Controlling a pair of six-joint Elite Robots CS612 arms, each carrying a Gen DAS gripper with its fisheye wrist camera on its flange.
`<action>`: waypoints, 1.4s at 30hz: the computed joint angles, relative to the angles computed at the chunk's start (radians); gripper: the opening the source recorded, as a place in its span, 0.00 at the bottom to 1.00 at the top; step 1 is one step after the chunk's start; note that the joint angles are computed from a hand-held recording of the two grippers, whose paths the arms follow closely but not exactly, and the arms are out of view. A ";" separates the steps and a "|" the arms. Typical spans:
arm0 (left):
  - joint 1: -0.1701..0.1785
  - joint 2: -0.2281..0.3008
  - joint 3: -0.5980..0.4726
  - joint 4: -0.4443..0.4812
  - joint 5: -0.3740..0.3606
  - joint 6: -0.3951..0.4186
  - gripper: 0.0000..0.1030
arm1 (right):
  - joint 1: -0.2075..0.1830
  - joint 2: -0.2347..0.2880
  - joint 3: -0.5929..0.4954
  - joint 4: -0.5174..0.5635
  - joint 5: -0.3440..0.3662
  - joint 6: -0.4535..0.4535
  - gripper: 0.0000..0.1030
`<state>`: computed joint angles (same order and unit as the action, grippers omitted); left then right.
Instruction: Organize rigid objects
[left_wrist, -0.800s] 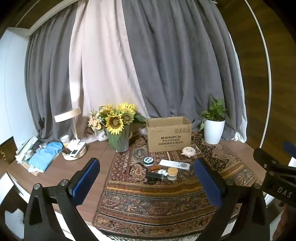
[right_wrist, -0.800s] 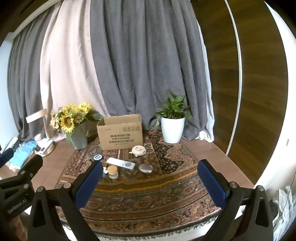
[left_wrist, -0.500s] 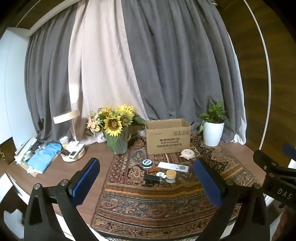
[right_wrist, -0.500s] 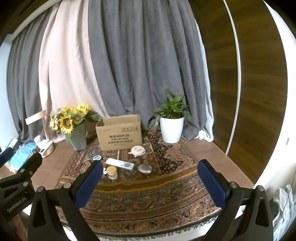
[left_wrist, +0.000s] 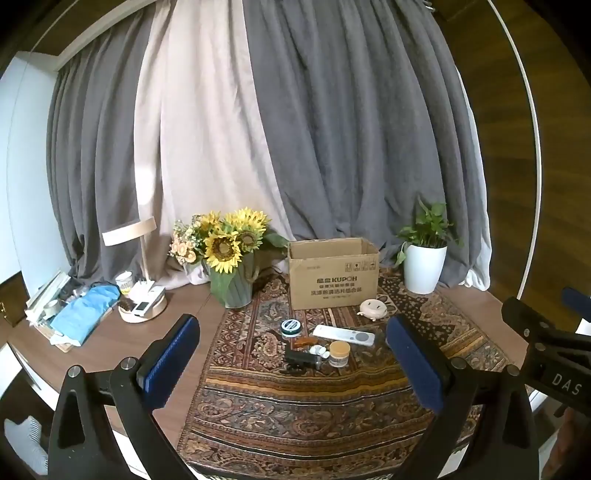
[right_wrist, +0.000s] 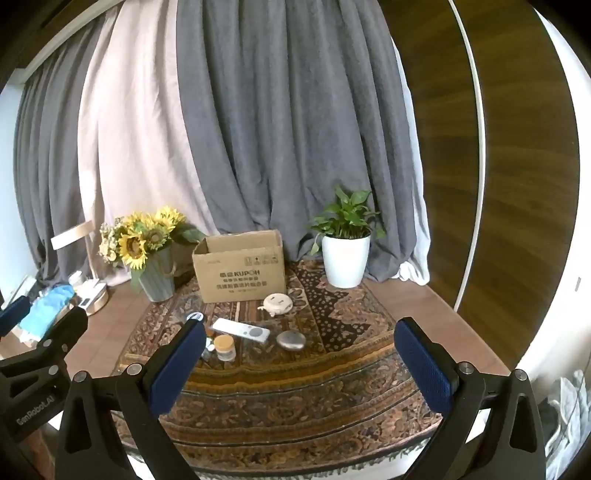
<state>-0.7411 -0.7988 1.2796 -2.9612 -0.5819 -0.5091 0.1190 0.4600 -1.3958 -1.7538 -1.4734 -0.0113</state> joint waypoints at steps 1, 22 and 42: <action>0.001 0.002 -0.003 0.002 0.000 0.000 1.00 | -0.001 -0.001 0.002 -0.001 0.003 -0.001 1.00; 0.007 0.002 0.005 -0.018 -0.023 0.001 1.00 | 0.004 -0.004 0.017 -0.011 -0.003 0.001 1.00; 0.009 0.004 0.008 -0.019 -0.030 -0.005 1.00 | 0.011 -0.008 0.030 -0.017 -0.004 -0.002 1.00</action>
